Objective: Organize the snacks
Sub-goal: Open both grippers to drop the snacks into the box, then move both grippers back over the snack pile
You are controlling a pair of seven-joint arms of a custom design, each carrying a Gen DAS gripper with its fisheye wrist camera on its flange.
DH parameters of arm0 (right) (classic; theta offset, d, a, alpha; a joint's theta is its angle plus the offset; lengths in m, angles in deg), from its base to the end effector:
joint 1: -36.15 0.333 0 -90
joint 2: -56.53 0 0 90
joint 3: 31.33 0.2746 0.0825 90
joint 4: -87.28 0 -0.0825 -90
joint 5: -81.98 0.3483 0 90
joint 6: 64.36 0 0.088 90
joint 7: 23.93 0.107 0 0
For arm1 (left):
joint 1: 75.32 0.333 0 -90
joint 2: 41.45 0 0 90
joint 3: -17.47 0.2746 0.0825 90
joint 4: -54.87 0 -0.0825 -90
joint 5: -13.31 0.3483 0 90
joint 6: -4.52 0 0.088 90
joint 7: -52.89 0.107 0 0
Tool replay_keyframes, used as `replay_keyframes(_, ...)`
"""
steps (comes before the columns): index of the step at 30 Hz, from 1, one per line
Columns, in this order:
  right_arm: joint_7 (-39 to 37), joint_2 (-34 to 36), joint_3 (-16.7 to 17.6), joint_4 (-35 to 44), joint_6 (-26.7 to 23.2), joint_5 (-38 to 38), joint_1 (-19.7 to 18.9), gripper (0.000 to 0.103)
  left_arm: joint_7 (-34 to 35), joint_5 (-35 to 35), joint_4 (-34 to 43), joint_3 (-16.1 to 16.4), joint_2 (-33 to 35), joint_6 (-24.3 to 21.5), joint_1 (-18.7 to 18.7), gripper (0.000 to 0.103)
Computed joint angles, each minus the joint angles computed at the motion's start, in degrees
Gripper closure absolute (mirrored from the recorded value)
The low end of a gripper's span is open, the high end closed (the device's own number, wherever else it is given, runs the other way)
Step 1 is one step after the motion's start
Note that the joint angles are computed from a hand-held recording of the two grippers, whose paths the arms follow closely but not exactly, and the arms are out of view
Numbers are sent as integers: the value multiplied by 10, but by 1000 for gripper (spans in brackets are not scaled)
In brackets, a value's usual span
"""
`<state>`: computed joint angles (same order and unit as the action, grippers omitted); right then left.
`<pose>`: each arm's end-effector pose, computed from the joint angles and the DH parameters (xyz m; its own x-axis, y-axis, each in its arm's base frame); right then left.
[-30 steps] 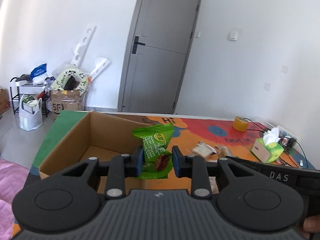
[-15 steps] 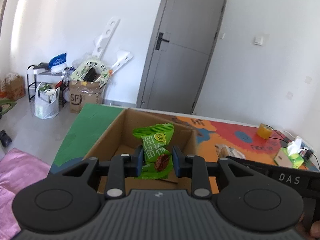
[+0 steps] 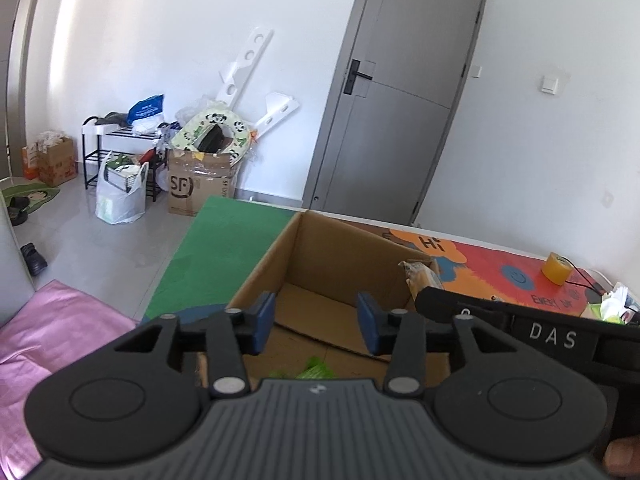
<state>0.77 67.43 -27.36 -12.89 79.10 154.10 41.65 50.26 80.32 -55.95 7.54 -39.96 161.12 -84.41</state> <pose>0.6106 0.0922 0.4912 0.5702 -0.7350 -0.3670 -0.5803 -0.0441 -0.8132 0.5295 -0.2189 0.5131 0.2218 -0.9491 0.2236 -0.4489 -0.3030 -0.8407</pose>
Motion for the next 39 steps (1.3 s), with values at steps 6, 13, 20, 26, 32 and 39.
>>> replay_keyframes(6, -2, -22, -7, -24, 7, 15, -6, 60, -21, 5, -11, -7, -13, -21, -4, 32)
replay_keyframes(13, -19, -65, -24, -85, 62, 25, -4, 18, -32, 6, -12, -15, -14, -26, -12, 17)
replay_keyframes(20, -36, -95, -45, -131, 86, 36, -11, 7, -30, 22, -2, -23, -9, -21, -27, 14)
replay_keyframes(26, -66, -119, -60, -159, 98, 60, -16, 1, -15, 24, 12, -29, 2, -16, -45, 14)
replay_keyframes(32, -58, -139, -75, -181, 87, 45, -25, 0, 9, -4, 20, -29, 13, 1, -58, 14)
replay_keyframes(39, -56, -154, -87, -202, 99, 34, -32, 0, 66, -41, 34, -32, 28, 2, -75, 8)
